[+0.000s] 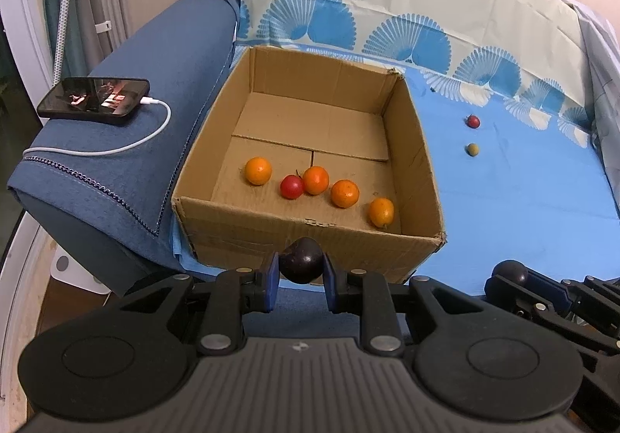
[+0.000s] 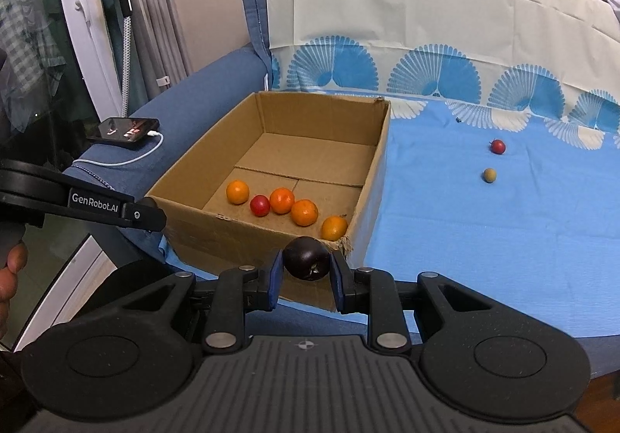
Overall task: Organize fruits
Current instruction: 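Carry the dark plum in the left tool while the right tool carries its plum over the box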
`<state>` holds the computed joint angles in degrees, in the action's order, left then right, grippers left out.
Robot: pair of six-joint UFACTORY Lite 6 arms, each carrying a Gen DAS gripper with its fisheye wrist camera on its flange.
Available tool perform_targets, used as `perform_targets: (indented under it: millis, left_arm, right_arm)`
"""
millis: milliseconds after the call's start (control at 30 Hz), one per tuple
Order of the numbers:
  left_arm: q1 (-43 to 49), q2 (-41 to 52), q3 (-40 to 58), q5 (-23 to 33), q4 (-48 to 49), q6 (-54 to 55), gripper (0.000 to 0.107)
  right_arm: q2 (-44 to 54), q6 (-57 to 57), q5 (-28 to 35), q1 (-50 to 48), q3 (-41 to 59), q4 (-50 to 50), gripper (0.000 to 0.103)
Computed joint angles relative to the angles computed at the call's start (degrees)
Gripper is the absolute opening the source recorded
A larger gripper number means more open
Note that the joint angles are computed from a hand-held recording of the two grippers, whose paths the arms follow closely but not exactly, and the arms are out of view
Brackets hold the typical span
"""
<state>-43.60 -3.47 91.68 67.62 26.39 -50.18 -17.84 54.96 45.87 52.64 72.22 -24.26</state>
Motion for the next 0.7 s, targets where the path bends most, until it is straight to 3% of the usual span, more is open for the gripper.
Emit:
perform_targets:
  millis: [333, 700]
  left_arm:
    - [6.3, 5.2, 3.6, -2.3, -3.5, 6.1, 0.026]
    - [13.7, 15.6, 13.7, -3.7, -7.1, 13.9, 0.026]
  right_arm:
    - [5.9, -8.5, -4.3, -6.2, 2.8, 7.4, 0.027]
    - [18.3, -20.5, -8.8, -12.9, 12.5, 16.1, 0.027]
